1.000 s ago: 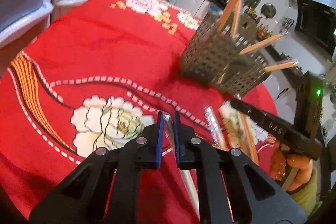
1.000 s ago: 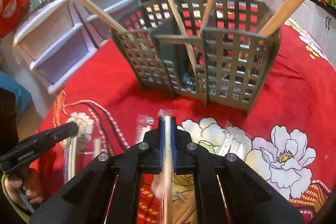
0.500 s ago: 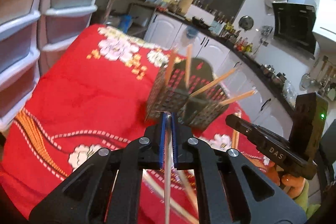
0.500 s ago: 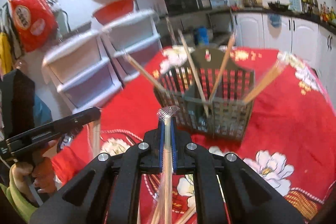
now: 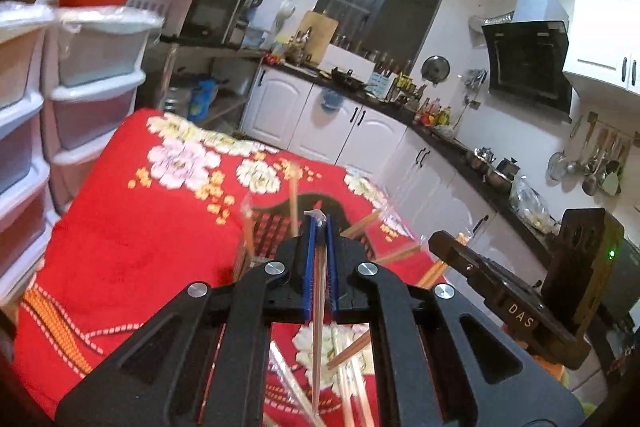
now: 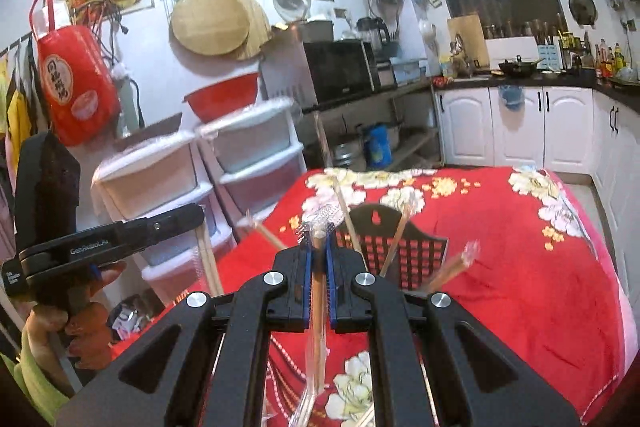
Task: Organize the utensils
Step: 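Lift the held chopsticks with both grippers and carry them above the caddy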
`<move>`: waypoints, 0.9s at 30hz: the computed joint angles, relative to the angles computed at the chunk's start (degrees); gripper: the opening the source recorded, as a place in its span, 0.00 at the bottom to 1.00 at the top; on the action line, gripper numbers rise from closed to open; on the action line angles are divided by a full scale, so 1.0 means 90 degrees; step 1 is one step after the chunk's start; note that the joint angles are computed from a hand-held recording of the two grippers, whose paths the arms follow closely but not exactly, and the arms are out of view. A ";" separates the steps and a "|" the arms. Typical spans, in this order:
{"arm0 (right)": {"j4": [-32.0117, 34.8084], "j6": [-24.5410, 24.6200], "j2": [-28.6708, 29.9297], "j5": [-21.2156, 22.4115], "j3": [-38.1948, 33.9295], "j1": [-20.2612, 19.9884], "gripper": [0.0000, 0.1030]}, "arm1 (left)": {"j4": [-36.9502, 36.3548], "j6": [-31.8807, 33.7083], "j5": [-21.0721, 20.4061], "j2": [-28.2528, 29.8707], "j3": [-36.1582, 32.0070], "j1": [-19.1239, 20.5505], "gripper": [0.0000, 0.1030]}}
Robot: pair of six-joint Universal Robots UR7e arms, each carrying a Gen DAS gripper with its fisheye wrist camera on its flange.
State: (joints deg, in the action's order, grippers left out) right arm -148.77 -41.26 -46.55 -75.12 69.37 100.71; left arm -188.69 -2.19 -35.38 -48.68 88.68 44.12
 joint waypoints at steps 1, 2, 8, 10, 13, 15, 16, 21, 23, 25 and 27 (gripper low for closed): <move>-0.0022 0.0006 0.0032 0.0045 -0.0066 0.0004 0.06 | -0.0006 0.0095 0.0009 0.0048 -0.0100 -0.0011 0.01; -0.0081 0.0015 0.0048 0.0068 -0.0090 0.0011 0.06 | -0.0023 0.0249 0.0025 0.0125 -0.0256 -0.0017 0.01; -0.0224 0.0082 0.0227 0.0173 -0.0464 0.0076 0.06 | -0.0276 0.0894 0.0137 0.0428 -0.0923 -0.0045 0.01; -0.0320 0.0110 0.0301 0.0175 -0.0617 0.0110 0.06 | -0.0442 0.1140 0.0183 0.0532 -0.1124 -0.0049 0.01; -0.0560 0.0114 0.0382 0.0182 -0.0749 0.0159 0.06 | -0.0824 0.1700 0.0282 0.0785 -0.1587 -0.0060 0.01; -0.0674 0.0125 0.0459 0.0188 -0.0877 0.0181 0.06 | -0.1088 0.2037 0.0344 0.0950 -0.1859 -0.0059 0.01; -0.0739 0.0138 0.0509 0.0203 -0.0967 0.0195 0.06 | -0.1229 0.2183 0.0354 0.1022 -0.1980 -0.0053 0.01; -0.0814 0.0314 0.0745 0.0278 -0.1428 0.0206 0.06 | -0.1604 0.2704 0.0349 0.1364 -0.2613 -0.0010 0.01; -0.0769 0.0396 0.0851 0.0296 -0.1636 0.0205 0.06 | -0.1587 0.2751 0.0326 0.1455 -0.2814 0.0013 0.01; -0.0839 0.0441 0.0976 0.0251 -0.1832 0.0211 0.06 | -0.1667 0.2935 0.0322 0.1591 -0.3095 0.0024 0.01; -0.1023 0.0442 0.1048 0.0176 -0.1909 0.0226 0.06 | -0.1813 0.3187 0.0304 0.1739 -0.3379 0.0032 0.01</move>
